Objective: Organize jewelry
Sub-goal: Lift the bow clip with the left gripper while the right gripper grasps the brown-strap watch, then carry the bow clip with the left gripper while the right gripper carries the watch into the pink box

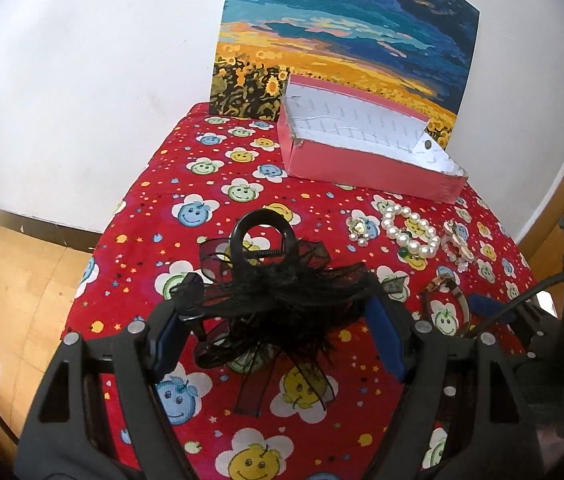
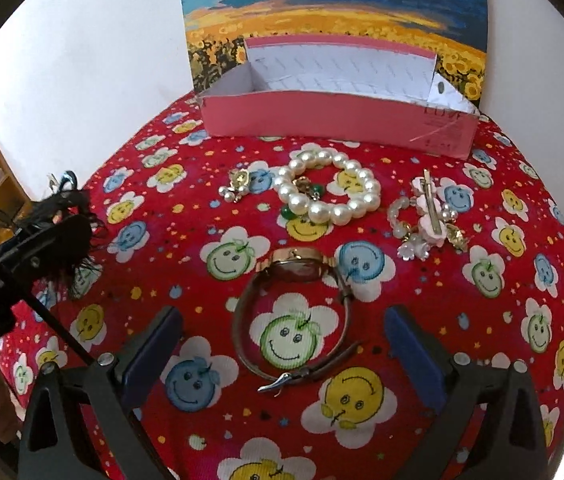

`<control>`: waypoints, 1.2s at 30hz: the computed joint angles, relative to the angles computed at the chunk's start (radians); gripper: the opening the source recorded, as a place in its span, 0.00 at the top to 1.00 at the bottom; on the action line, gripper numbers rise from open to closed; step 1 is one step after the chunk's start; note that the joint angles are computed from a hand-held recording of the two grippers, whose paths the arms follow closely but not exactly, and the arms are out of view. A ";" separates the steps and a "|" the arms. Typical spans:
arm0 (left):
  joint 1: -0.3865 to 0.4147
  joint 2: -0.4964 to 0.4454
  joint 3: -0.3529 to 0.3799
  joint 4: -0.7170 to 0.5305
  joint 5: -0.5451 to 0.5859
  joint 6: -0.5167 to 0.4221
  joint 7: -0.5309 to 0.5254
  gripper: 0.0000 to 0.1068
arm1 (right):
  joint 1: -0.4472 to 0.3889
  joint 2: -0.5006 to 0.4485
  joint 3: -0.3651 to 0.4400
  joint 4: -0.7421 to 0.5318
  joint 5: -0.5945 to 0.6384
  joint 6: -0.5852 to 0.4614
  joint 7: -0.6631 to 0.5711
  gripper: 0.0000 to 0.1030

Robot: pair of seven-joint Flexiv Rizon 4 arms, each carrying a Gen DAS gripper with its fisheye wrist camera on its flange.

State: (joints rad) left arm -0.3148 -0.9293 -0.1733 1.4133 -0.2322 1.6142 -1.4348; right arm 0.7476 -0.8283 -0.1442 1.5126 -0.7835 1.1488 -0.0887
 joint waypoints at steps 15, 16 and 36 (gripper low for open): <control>-0.003 0.010 -0.001 0.007 0.003 -0.002 -0.003 0.33 | 0.011 0.026 -0.016 0.029 -0.095 -0.043 0.068 0.60; -0.004 0.011 -0.001 0.008 0.003 -0.003 -0.003 0.33 | 0.008 0.028 -0.020 0.036 -0.106 -0.024 0.080 0.63; -0.053 -0.002 0.028 -0.094 0.017 -0.074 0.020 0.33 | -0.024 0.123 -0.105 0.151 -0.354 0.189 0.319 0.76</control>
